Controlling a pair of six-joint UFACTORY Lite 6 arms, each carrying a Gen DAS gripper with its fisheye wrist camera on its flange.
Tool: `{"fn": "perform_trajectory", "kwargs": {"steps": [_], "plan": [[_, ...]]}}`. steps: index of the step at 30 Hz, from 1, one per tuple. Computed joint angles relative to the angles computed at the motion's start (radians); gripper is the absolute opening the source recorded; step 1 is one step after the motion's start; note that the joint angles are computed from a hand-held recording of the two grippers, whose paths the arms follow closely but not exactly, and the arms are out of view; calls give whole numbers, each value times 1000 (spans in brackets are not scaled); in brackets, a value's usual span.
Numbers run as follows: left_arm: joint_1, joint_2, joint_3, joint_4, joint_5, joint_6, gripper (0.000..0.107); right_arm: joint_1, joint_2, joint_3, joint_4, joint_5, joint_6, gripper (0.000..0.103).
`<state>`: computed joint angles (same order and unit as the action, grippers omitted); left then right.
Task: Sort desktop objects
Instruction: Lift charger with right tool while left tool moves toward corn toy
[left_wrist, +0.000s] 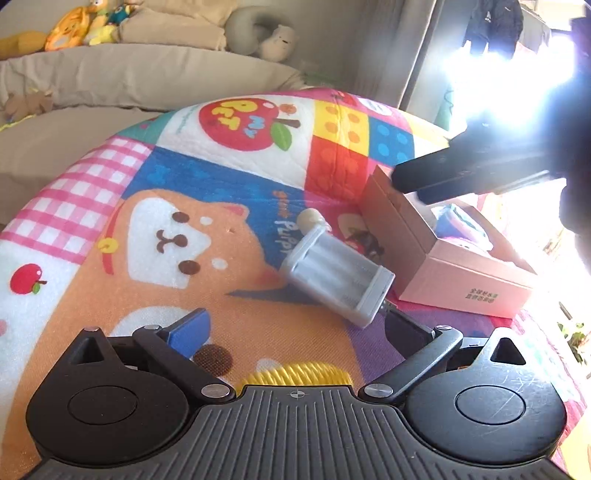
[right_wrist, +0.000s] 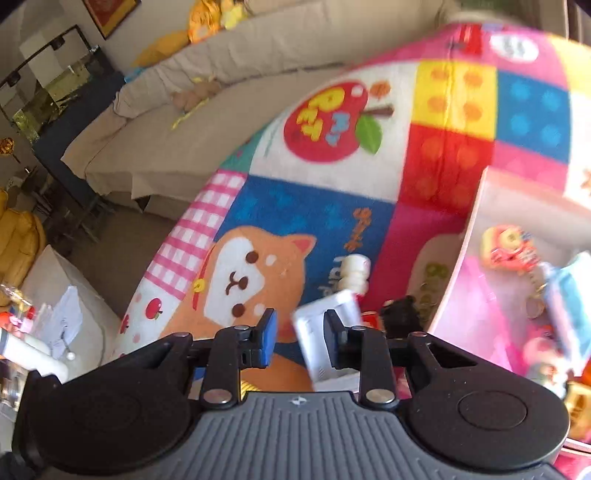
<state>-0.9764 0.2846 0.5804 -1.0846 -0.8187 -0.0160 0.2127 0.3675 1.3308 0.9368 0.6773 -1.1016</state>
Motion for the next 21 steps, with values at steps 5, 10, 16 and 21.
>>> {"fn": "perform_trajectory", "kwargs": {"steps": [5, 10, 16, 21], "plan": [[3, -22, -9, -33, -2, 9, 103, -57, -276, -342, 254, -219, -461, 48], [22, -168, -96, -163, -15, 58, 103, 15, -291, -511, 633, -314, -933, 62], [-42, -438, -227, -390, -90, 291, 103, 143, -114, -512, 1234, -312, -1486, 68], [-134, -614, -313, -486, -59, 427, 103, 250, 11, -470, 1682, -291, -1931, 77]]}}
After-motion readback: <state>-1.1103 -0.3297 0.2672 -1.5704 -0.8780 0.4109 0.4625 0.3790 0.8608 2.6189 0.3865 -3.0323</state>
